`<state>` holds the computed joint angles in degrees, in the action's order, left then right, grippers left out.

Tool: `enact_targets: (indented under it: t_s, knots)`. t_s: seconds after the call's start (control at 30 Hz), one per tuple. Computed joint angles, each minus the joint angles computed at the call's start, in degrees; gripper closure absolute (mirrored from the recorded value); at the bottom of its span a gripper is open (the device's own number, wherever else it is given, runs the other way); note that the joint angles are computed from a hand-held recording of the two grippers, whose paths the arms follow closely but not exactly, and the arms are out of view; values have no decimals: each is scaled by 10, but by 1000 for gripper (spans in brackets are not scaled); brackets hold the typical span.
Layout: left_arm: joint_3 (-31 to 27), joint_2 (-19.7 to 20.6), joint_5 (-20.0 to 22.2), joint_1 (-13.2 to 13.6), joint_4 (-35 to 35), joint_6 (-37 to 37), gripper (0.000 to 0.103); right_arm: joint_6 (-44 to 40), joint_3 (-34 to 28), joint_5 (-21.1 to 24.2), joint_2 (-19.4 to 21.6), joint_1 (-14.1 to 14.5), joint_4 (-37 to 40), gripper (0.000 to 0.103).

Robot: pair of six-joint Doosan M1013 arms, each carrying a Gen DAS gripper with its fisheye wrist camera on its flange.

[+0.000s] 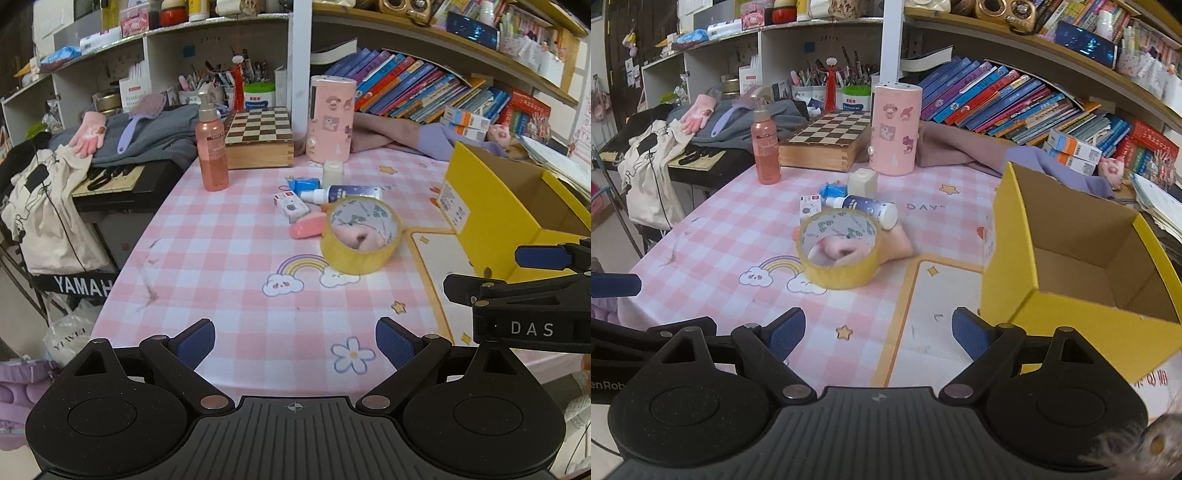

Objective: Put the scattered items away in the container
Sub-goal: 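Withdraw both tools from the box back toward the tape roll, then grasp the clear tape roll by its rim with the right tool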

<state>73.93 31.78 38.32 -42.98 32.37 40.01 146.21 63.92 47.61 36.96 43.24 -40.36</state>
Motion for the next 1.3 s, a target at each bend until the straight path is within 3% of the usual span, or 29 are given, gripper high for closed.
enact_targets:
  t_s: [0.6,1.0,1.1,1.13,1.3]
  knots:
    - [-80,53,55,24,-44,31,7,-113,-99,9,64,-37,97,23]
    - [-120,77,91,33,-56,63,8,-121,-181,38,116,-62,166,56]
    - [-129,82,93,36,-66,76,8,-134,-194,45,126,-71,209,72]
    - [-132,85,92,38,-72,83,9,-143,-196,44,127,-73,226,86]
    - [-148,96,79,42,-104,123,10,-130,-165,-6,108,-75,207,92]
